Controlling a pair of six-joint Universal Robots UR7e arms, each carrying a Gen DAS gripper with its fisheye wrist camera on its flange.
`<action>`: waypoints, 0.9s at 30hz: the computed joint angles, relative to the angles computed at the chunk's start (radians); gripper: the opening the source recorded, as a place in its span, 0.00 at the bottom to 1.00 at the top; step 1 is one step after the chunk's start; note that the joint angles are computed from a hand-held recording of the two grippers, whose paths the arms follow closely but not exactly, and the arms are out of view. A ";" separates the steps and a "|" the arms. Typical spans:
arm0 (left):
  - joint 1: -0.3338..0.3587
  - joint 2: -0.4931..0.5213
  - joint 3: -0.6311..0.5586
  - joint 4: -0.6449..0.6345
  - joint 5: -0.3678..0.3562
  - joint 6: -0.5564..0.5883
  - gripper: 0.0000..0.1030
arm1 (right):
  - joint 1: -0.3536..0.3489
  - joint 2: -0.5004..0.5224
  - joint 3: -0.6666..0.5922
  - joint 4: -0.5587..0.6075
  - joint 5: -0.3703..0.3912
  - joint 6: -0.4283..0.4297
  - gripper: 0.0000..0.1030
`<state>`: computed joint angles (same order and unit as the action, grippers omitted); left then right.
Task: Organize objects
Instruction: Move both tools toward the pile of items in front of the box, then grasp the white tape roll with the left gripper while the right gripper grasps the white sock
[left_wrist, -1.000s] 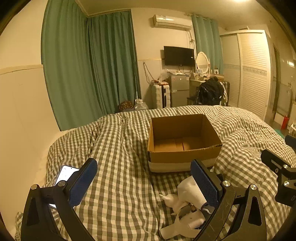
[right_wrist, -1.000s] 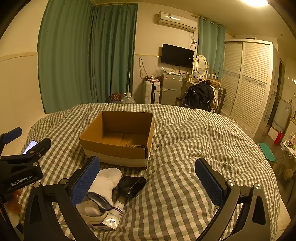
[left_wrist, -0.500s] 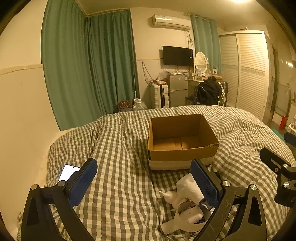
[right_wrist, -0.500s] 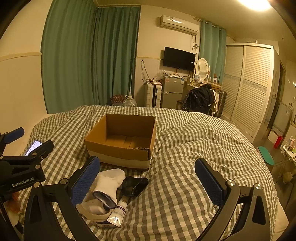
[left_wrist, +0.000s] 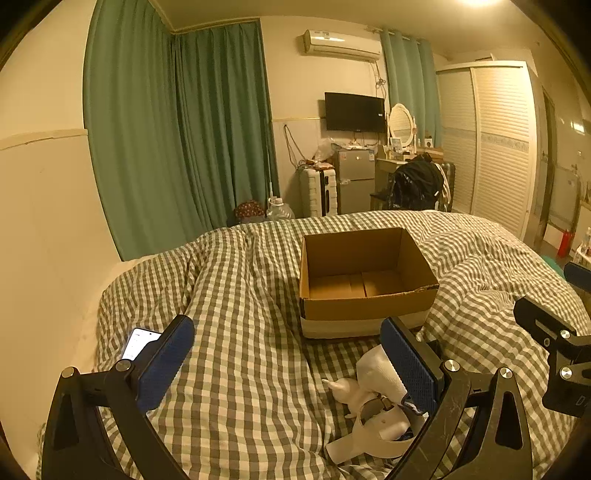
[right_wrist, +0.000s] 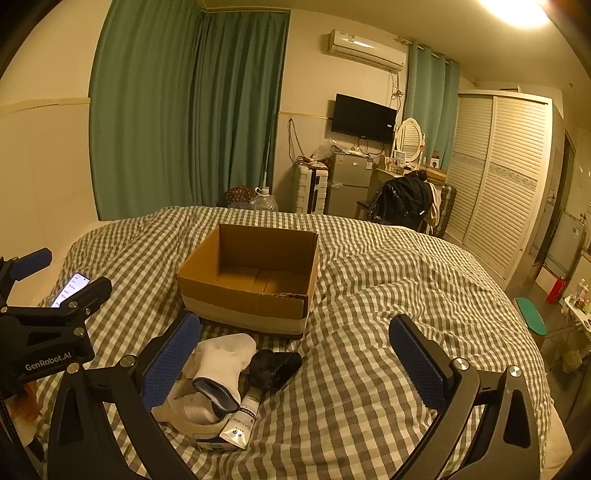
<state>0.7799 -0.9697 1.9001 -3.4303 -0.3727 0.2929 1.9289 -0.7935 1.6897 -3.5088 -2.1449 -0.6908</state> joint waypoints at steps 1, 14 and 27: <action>-0.002 0.000 0.000 -0.007 0.002 0.005 1.00 | 0.001 -0.001 0.001 0.000 0.001 -0.001 1.00; 0.018 -0.005 0.023 0.103 -0.005 -0.064 1.00 | -0.006 -0.010 0.008 0.047 -0.001 0.013 1.00; 0.145 -0.006 0.018 0.549 -0.204 -0.347 1.00 | -0.075 0.070 -0.061 0.339 -0.037 0.082 0.82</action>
